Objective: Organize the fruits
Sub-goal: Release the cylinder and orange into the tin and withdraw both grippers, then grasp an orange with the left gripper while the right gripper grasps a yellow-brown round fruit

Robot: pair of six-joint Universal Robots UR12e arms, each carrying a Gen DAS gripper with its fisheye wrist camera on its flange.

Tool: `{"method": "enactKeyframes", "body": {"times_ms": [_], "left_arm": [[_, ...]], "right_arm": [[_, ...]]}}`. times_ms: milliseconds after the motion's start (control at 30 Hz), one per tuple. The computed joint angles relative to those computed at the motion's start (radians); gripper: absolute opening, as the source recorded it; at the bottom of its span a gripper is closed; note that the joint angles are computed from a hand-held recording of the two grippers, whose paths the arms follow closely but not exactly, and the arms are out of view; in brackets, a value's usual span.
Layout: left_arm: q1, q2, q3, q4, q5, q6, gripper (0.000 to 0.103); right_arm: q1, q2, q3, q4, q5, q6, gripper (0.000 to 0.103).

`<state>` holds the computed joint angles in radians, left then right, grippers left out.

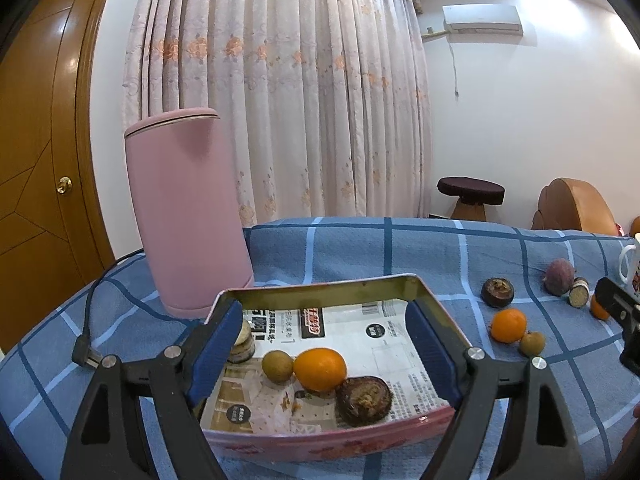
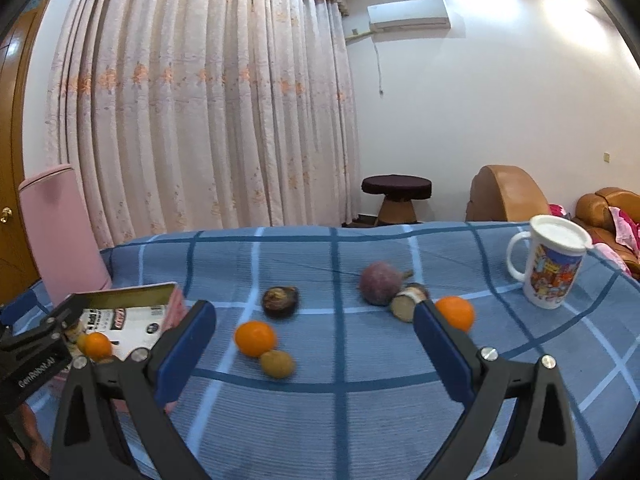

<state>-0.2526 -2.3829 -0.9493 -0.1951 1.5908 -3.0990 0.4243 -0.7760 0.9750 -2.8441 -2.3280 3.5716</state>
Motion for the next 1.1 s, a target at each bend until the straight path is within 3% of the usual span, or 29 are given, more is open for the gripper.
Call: {"method": "enactKeyframes", "body": {"times_ms": [200, 433, 533, 600, 700, 767, 933, 1033, 1100], "left_arm": [[-0.012, 0.017, -0.03, 0.01, -0.016, 0.024, 0.085], [-0.032, 0.043, -0.072, 0.014, -0.08, 0.056, 0.085], [-0.04, 0.054, -0.088, 0.011, -0.119, 0.078, 0.085], [-0.043, 0.06, -0.094, -0.005, -0.15, 0.087, 0.085], [-0.046, 0.062, -0.095, -0.011, -0.147, 0.083, 0.085], [-0.042, 0.064, -0.099, -0.001, -0.149, 0.056, 0.085], [-0.03, 0.058, -0.08, -0.052, -0.152, -0.027, 0.085], [-0.029, 0.056, -0.074, -0.071, -0.154, -0.032, 0.085], [-0.032, 0.055, -0.07, -0.08, -0.148, -0.019, 0.085]], "right_arm": [[-0.014, -0.047, 0.072, 0.032, -0.037, 0.049, 0.102], [-0.038, -0.117, 0.175, 0.091, -0.041, 0.172, 0.101], [-0.051, -0.136, 0.198, 0.109, 0.03, 0.198, 0.101], [-0.057, -0.13, 0.183, 0.126, 0.084, 0.171, 0.095], [-0.075, -0.112, 0.14, 0.163, 0.264, 0.088, 0.088], [-0.087, -0.088, 0.089, 0.226, 0.365, 0.04, 0.077], [-0.099, -0.014, -0.054, 0.363, 0.501, -0.056, 0.063], [-0.099, 0.015, -0.11, 0.434, 0.521, -0.079, 0.053], [-0.103, 0.027, -0.138, 0.48, 0.549, -0.083, 0.039]]}}
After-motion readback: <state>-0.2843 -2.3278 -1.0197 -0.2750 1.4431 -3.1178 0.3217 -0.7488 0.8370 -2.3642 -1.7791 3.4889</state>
